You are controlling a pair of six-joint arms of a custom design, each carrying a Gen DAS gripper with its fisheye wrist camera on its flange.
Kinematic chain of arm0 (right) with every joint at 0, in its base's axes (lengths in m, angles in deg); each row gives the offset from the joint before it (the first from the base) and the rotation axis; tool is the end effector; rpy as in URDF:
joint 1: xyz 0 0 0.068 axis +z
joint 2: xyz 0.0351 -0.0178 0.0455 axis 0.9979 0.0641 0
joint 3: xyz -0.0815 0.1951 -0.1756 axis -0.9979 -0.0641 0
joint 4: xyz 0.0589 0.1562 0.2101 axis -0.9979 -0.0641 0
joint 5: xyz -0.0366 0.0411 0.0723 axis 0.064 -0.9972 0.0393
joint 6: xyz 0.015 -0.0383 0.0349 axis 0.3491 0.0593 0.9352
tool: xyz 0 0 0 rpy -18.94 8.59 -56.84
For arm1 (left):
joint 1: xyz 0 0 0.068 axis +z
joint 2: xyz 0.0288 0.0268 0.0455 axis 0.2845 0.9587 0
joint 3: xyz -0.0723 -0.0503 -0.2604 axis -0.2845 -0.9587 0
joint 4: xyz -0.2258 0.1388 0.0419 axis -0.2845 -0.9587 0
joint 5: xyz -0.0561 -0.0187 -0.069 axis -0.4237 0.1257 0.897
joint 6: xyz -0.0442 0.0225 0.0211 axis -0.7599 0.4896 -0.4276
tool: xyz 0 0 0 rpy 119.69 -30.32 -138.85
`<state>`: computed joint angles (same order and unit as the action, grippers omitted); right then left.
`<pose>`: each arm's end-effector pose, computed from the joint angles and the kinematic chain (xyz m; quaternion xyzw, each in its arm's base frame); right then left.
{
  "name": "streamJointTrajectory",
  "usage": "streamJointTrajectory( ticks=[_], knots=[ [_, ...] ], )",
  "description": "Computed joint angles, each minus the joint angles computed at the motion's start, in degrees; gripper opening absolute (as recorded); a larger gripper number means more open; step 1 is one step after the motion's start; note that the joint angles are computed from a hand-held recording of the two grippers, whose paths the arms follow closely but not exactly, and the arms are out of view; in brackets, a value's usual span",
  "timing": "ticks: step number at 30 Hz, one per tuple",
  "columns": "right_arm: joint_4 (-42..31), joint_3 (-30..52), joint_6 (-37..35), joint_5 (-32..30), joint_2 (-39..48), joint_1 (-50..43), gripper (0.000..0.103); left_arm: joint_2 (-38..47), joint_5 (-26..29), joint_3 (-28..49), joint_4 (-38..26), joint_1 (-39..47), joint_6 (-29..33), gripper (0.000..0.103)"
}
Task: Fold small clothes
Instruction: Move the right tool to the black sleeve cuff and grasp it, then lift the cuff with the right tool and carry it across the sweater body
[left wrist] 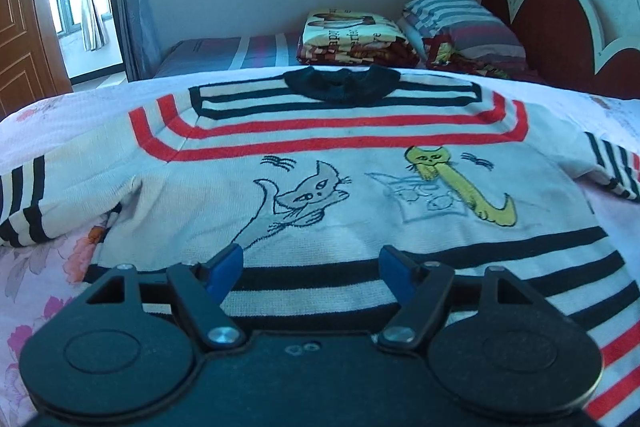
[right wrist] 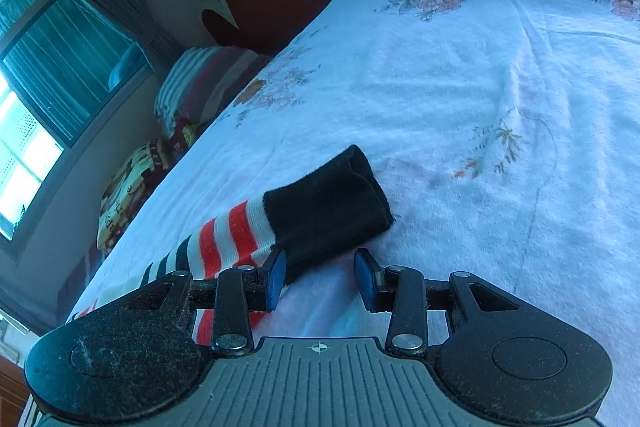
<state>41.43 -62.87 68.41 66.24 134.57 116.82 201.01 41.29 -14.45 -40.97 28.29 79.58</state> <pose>0.1517 0.0597 0.0445 0.5825 0.6887 0.0310 0.4305 0.4111 0.0693 0.0730 0.2274 0.8898 -0.0820 0.3871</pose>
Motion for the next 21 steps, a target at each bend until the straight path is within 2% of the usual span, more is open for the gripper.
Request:
streamJointTrajectory(
  ticks=[3, 6, 7, 9, 16, 21],
  knots=[
    [3.99, -0.18, -3.47, -0.65, 1.48, -2.82, 0.039, 1.05, -0.8, 1.3, -0.22, -0.78, -0.82, 0.075],
    [3.26, 0.77, -6.5, -1.25, 1.09, -4.76, 0.038, 1.66, -1.23, 2.25, -0.27, -1.6, -1.42, 0.075],
    [3.29, 1.26, -7.88, -1.57, 1.33, -5.63, 0.027, 1.79, -1.29, 2.52, -0.36, -1.85, -1.57, 0.076],
    [2.55, 2.05, -9.82, -2.55, 1.44, -6.92, 0.018, 1.87, -1.61, 2.76, -0.46, -2.36, -1.56, 0.076],
    [4.12, 2.0, -12.71, -2.95, 2.18, -7.97, 0.01, 1.91, -2.18, 3.33, -0.9, -3.96, -1.59, 0.076],
    [-0.98, 3.39, -13.66, -0.68, 0.02, -6.02, 0.009, 1.65, -2.38, 2.86, -0.72, -4.73, -1.73, 0.078]
  ],
)
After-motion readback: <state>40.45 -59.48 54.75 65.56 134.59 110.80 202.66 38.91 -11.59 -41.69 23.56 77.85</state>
